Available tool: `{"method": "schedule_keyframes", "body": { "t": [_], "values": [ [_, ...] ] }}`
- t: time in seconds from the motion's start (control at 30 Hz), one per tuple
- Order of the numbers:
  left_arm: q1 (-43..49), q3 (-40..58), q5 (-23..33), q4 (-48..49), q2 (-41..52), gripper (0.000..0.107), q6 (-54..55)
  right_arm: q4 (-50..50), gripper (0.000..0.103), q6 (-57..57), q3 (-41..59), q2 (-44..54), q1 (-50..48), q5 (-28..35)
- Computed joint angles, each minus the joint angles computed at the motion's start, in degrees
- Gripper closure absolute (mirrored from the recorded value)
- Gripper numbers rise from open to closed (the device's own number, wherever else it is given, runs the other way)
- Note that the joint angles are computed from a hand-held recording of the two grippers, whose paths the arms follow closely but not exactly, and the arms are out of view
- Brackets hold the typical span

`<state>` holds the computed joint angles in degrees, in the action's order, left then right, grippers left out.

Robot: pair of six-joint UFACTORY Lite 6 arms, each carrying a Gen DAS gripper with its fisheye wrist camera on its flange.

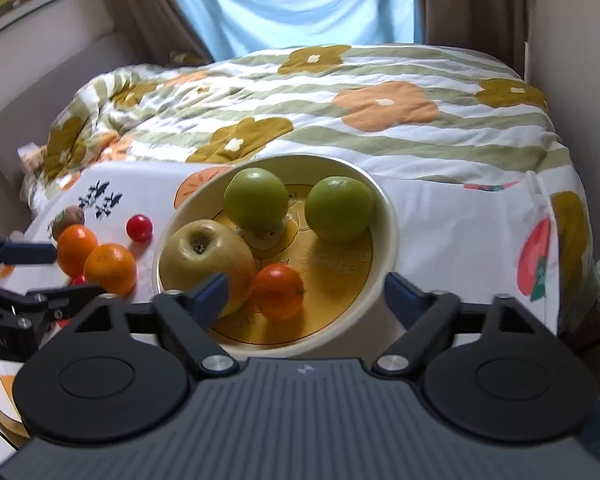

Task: Organize fruits
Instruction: 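Release the pear with the left tool while the right tool drops the tangerine in, then move both open tools down toward the two loose oranges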

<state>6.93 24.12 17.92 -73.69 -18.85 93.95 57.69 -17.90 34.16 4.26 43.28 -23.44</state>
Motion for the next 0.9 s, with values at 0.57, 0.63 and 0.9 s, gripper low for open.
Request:
{"method": "schedule_keyframes", "body": {
  "t": [0.57,0.63,0.9],
  "values": [
    [1.6,-7.1,6.2,25.0,-21.5,0.011,-28.2,33.7,0.001,-29.1,-4.6,-15.9,8.6,-2.9],
    [3.0,-7.6,8.2,27.5,-24.5,0.011,-30.6,37.0,0.001,-32.0,-4.0,-16.9,10.0,-3.9],
    [14.8,-8.7,17.8,29.7,-33.4,0.008,-27.8,45.2,0.0,-36.6,1.4,-15.4,17.7,-10.6]
  ]
}}
